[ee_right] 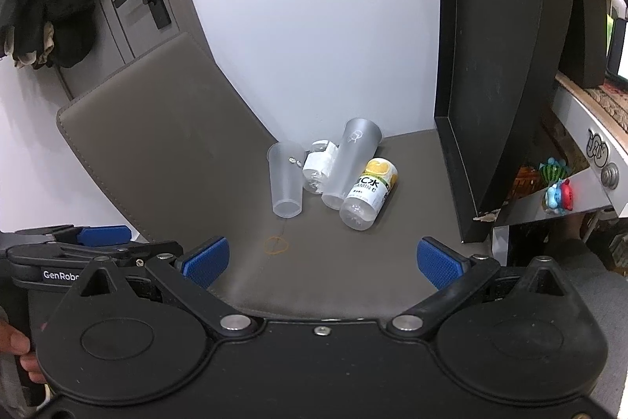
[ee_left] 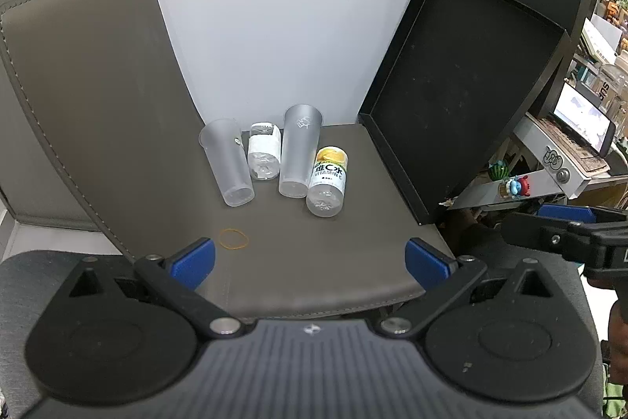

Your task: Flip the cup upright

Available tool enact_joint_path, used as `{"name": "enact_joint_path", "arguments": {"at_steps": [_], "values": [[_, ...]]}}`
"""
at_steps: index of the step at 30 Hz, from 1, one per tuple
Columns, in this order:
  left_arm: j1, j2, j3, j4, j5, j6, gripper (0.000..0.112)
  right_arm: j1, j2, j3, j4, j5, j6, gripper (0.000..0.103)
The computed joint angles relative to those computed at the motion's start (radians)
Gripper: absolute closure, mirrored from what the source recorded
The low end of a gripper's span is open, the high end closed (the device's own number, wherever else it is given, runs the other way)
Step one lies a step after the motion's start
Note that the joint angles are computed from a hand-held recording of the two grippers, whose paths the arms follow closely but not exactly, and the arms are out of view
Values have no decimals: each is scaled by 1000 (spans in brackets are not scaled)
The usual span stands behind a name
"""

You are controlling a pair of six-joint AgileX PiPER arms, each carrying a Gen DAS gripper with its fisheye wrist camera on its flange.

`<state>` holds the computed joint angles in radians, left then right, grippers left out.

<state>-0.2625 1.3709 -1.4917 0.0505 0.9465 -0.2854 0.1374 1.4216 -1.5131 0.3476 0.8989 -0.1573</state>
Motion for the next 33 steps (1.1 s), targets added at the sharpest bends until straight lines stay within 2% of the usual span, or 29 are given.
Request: {"name": "enact_joint_path", "arguments": {"at_steps": [4,8,12,33], "values": [[-2,-5,9,8,-9,-2,10,19,-4,6,-50,-19,39,0],[3,-17,36,-8,-41,8,10,-2,-12,22,-15,-31,20,0],[4,-26,63,-22,-69,20,10,12,-13,28,-50,-45,40,0],[28,17,55,-101,-105,70,11,0,22,27,-53,-74,57,0]]}}
